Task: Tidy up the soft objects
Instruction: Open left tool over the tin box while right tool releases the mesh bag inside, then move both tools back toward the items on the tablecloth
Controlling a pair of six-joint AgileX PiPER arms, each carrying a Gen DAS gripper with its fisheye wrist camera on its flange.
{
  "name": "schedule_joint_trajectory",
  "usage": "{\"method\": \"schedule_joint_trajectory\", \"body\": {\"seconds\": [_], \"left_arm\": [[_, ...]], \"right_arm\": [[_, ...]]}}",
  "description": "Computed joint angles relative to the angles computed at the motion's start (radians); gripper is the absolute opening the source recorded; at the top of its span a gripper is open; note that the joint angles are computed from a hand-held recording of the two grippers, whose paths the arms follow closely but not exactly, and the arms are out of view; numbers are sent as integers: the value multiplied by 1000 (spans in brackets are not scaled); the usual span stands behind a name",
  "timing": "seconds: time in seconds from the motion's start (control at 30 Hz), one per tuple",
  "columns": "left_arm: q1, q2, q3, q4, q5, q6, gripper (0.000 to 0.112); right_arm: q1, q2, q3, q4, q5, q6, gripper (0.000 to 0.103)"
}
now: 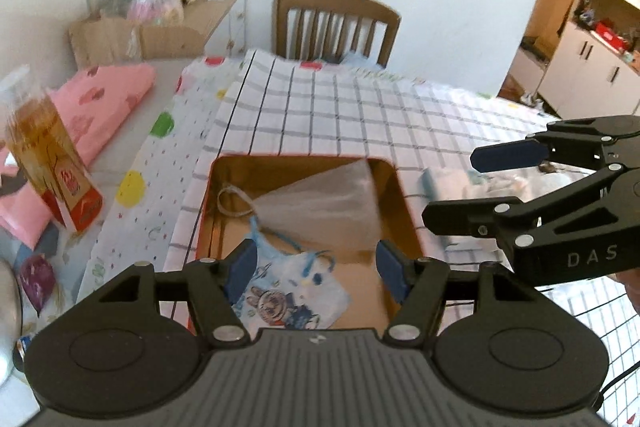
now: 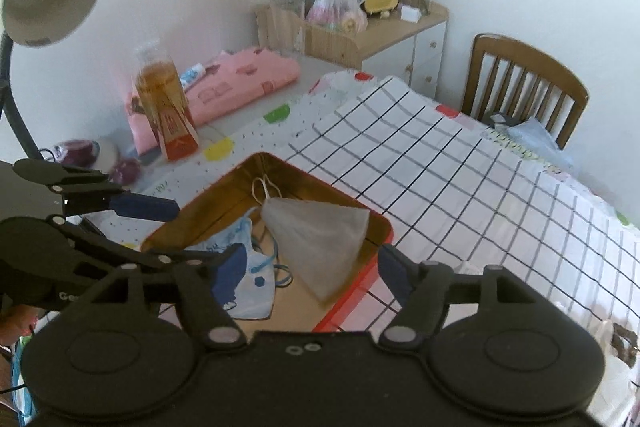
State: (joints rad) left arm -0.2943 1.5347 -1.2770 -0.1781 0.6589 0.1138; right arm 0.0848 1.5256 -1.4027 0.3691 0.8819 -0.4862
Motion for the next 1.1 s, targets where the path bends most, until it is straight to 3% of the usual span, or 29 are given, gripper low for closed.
{"method": "schedule_joint_trajectory", "body": {"seconds": [0.67, 0.93, 1.1], "left_arm": [[-176, -170, 33, 74, -38, -55, 83], [-264, -195, 40, 119, -63, -110, 90], [-287, -192, 49, 64, -105, -69, 99]], "right_arm": [[-259, -376, 210, 187, 27, -64, 91], [-428, -521, 285, 257, 79, -139, 100], [-608, -600, 338, 355, 147, -243, 103]]}}
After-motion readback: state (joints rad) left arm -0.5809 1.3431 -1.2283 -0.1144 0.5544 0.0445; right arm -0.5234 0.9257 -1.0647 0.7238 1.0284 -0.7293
